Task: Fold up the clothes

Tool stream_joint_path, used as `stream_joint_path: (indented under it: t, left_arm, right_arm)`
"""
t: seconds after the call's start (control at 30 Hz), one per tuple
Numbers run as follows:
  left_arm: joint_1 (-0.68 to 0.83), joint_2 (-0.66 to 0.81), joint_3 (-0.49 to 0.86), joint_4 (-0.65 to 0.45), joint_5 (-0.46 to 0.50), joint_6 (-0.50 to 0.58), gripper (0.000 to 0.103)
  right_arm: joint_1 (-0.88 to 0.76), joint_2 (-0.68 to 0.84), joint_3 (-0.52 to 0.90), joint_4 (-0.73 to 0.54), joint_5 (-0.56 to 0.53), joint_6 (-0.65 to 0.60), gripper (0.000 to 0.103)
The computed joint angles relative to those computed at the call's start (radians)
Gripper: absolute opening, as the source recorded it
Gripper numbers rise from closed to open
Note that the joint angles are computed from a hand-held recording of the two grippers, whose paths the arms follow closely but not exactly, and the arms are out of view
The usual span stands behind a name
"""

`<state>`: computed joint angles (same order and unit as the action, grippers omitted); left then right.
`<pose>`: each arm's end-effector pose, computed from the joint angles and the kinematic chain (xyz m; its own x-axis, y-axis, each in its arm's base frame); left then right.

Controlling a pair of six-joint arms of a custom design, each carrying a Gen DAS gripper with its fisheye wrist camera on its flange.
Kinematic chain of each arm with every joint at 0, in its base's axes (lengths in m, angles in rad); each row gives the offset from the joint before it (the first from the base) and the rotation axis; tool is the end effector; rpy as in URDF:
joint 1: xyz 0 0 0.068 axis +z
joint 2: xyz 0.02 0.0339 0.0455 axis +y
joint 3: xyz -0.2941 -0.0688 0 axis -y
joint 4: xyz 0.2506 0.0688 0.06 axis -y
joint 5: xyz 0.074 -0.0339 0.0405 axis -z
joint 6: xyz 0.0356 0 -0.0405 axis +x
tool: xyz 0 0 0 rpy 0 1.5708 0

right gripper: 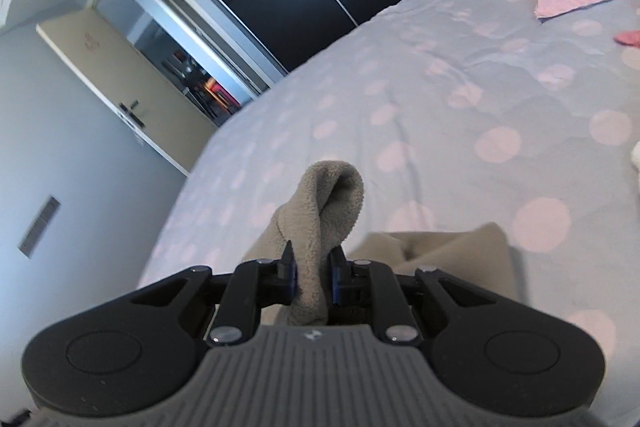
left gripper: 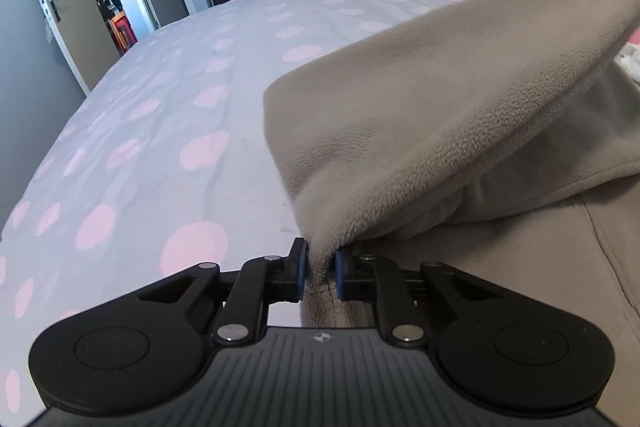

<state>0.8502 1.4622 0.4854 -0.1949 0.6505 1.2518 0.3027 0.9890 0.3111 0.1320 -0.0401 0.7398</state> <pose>0.1600 0.1495 0.1375 -0.6110 0.4494 -0.6517 0.4385 0.8776 0.1940 0.1760 0.0565 0.1919 -0.5889 0.5218 -0.6172 0.0899 0.8012 0.5915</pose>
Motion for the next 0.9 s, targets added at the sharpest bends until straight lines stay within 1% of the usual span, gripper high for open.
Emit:
stream_joint_path:
  t: [0.07, 0.17, 0.23, 0.3, 0.37, 0.43, 0.5, 0.53, 0.63, 0.7, 0.73, 0.77, 0.8, 0.9]
  left_arm:
    - [0.006, 0.015, 0.003, 0.005, 0.001, 0.007, 0.012]
    - [-0.002, 0.014, 0.001, -0.003, 0.001, 0.008, 0.011]
    - [-0.004, -0.009, -0.004, -0.029, 0.007, 0.043, 0.011]
    - [0.0, 0.009, 0.009, -0.038, 0.008, 0.054, 0.011]
    - [-0.005, 0.039, 0.021, -0.028, -0.004, 0.044, 0.011]
    - [-0.015, 0.059, 0.023, -0.016, -0.022, 0.037, 0.011]
    - [-0.034, 0.053, -0.006, 0.031, -0.054, 0.041, 0.011]
    - [-0.038, 0.054, -0.008, 0.036, -0.063, 0.038, 0.011]
    - [-0.052, 0.057, -0.014, 0.051, -0.09, 0.028, 0.011]
    - [-0.056, 0.053, -0.018, 0.053, -0.101, 0.03, 0.011]
    - [-0.049, 0.044, -0.023, 0.053, -0.095, 0.042, 0.012]
    - [-0.042, 0.033, -0.026, 0.042, -0.086, 0.062, 0.013]
    - [-0.033, 0.028, -0.022, 0.025, -0.08, 0.081, 0.014]
    - [-0.012, -0.004, -0.021, -0.015, -0.073, 0.109, 0.016]
  right_arm:
    - [-0.011, 0.038, -0.019, 0.011, -0.01, -0.018, 0.016]
    - [-0.04, 0.15, -0.048, 0.057, -0.009, -0.03, 0.016]
    - [-0.07, 0.226, -0.066, 0.091, -0.012, -0.035, 0.016]
    - [-0.096, 0.271, -0.078, 0.091, -0.033, -0.025, 0.016]
    - [-0.098, 0.315, -0.086, 0.098, -0.047, -0.011, 0.016]
    - [-0.074, 0.378, -0.097, 0.147, -0.022, -0.018, 0.016]
    - [-0.049, 0.455, -0.106, 0.219, 0.006, -0.024, 0.016]
    - [-0.036, 0.49, -0.102, 0.238, 0.019, -0.027, 0.017]
    - [-0.037, 0.569, -0.103, 0.313, 0.012, -0.046, 0.019]
    - [-0.059, 0.591, -0.103, 0.339, -0.005, -0.076, 0.021]
    - [-0.067, 0.583, -0.103, 0.332, -0.011, -0.088, 0.022]
    - [-0.072, 0.565, -0.102, 0.313, -0.011, -0.095, 0.026]
    - [-0.073, 0.538, -0.102, 0.287, -0.004, -0.099, 0.028]
    - [-0.074, 0.41, -0.105, 0.176, 0.037, -0.104, 0.034]
